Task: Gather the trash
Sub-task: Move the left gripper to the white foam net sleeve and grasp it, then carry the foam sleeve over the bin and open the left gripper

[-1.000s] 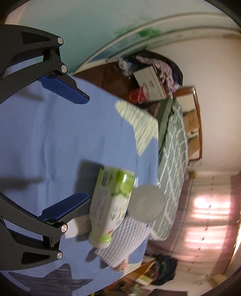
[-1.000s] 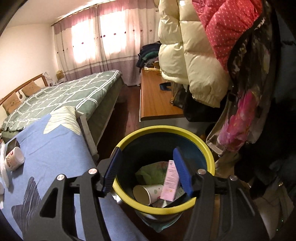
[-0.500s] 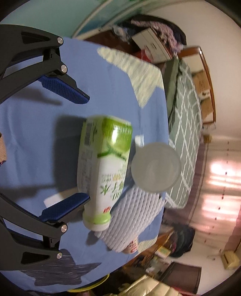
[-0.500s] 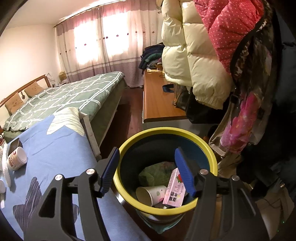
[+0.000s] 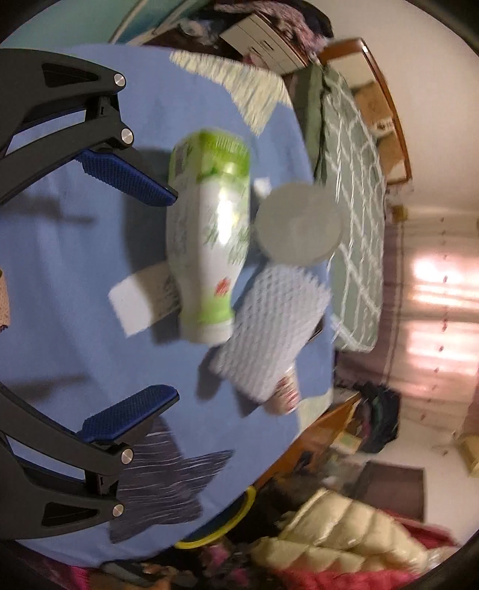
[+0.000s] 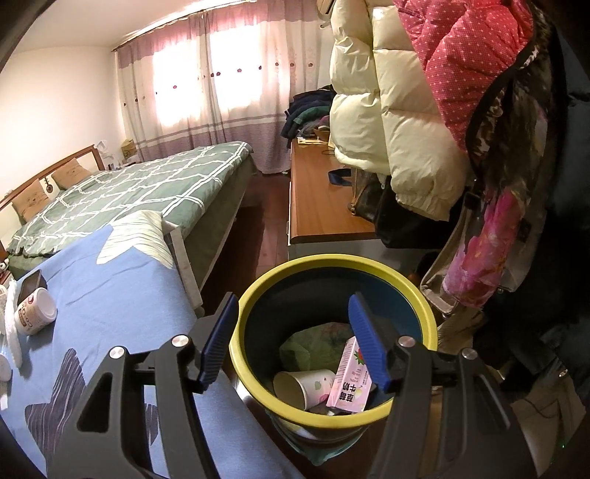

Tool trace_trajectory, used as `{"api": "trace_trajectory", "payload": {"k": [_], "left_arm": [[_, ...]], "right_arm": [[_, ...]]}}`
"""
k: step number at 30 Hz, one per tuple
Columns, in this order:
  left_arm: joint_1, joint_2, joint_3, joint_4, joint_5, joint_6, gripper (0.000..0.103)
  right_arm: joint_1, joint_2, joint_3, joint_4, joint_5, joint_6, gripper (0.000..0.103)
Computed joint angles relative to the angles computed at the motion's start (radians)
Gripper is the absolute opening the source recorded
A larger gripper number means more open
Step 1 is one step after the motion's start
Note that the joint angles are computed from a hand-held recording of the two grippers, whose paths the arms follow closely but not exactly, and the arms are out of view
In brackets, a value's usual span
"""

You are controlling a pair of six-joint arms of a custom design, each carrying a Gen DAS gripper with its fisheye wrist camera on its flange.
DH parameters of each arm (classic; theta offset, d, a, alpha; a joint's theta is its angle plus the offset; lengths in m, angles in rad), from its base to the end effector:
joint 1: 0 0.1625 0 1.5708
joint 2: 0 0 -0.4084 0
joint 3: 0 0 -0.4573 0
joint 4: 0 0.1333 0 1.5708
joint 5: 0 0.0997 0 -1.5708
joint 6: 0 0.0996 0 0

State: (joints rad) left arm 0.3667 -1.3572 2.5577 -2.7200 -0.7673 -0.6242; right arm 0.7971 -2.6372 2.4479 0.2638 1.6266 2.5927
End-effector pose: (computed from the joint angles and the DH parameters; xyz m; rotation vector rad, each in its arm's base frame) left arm -0.2514 -0.3162 0.0612 0.7396 2.3837 -0.8007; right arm -0.0367 -0.2204 0.3391 -0.2517 -1.8081 1.3054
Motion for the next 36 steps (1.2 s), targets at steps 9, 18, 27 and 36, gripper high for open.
{"api": "trace_trajectory", "payload": {"k": [9,18,27,36], "left_arm": [[-0.012,0.079,-0.108,0.126,0.022,-0.111,0.096],[0.106,0.293,-0.349,0.139,-0.040,-0.195,0.096],[0.231,0.405,-0.499,0.214,-0.030,-0.310,0.096],[0.266,0.448,-0.546,0.226,-0.054,-0.329,0.058]], "right_arm": [[0.012,0.006,-0.001,0.000,0.007,0.001,0.059],[0.002,0.009,-0.002,0.003,-0.011,-0.006,0.060],[-0.018,0.008,-0.003,0.018,-0.048,-0.012,0.062],[-0.046,0.004,-0.008,0.038,-0.090,-0.014,0.062]]}}
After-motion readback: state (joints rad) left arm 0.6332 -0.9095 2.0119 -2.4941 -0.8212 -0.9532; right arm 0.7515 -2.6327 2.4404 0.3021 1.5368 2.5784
